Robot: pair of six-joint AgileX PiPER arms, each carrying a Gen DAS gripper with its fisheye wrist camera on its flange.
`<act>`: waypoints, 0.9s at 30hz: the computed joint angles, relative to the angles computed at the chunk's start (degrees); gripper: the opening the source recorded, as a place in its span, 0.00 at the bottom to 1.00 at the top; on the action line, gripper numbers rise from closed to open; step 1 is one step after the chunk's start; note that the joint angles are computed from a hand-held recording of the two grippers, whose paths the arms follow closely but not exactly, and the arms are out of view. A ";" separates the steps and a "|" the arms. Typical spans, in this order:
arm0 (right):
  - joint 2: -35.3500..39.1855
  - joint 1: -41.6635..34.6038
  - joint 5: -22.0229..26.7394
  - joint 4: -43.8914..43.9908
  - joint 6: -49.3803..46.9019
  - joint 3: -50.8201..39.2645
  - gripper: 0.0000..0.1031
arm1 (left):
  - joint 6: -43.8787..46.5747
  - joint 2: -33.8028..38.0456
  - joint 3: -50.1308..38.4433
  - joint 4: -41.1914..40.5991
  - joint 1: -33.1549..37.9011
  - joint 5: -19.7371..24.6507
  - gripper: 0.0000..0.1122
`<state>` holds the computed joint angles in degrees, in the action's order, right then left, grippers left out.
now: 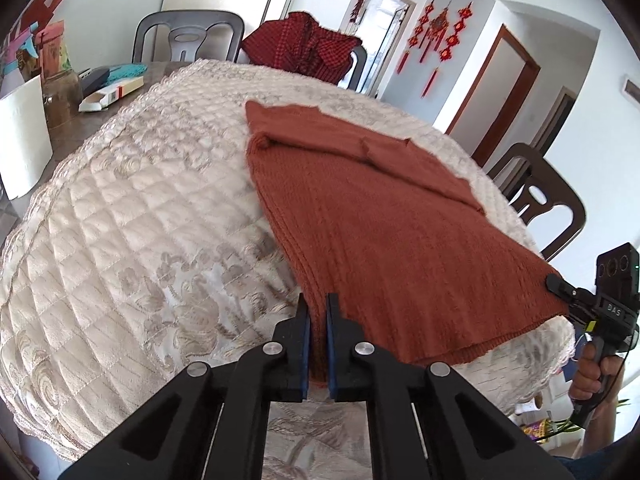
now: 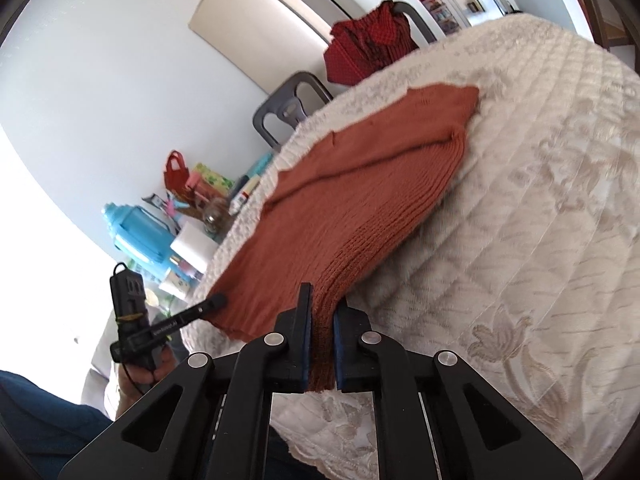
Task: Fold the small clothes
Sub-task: 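Grasp the sweater hem with the right tool while the left tool grasps it too, then lift the hem with both tools and fold it up toward the collar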
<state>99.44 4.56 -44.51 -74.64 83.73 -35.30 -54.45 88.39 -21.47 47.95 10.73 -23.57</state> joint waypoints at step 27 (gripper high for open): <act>6.52 -3.14 -5.03 0.12 6.14 -16.89 0.07 | -5.91 6.98 -19.42 4.46 1.34 0.54 0.07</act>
<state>105.97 1.42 -49.54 -74.52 89.87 -52.19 -60.37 95.37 -40.88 52.41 12.06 -23.03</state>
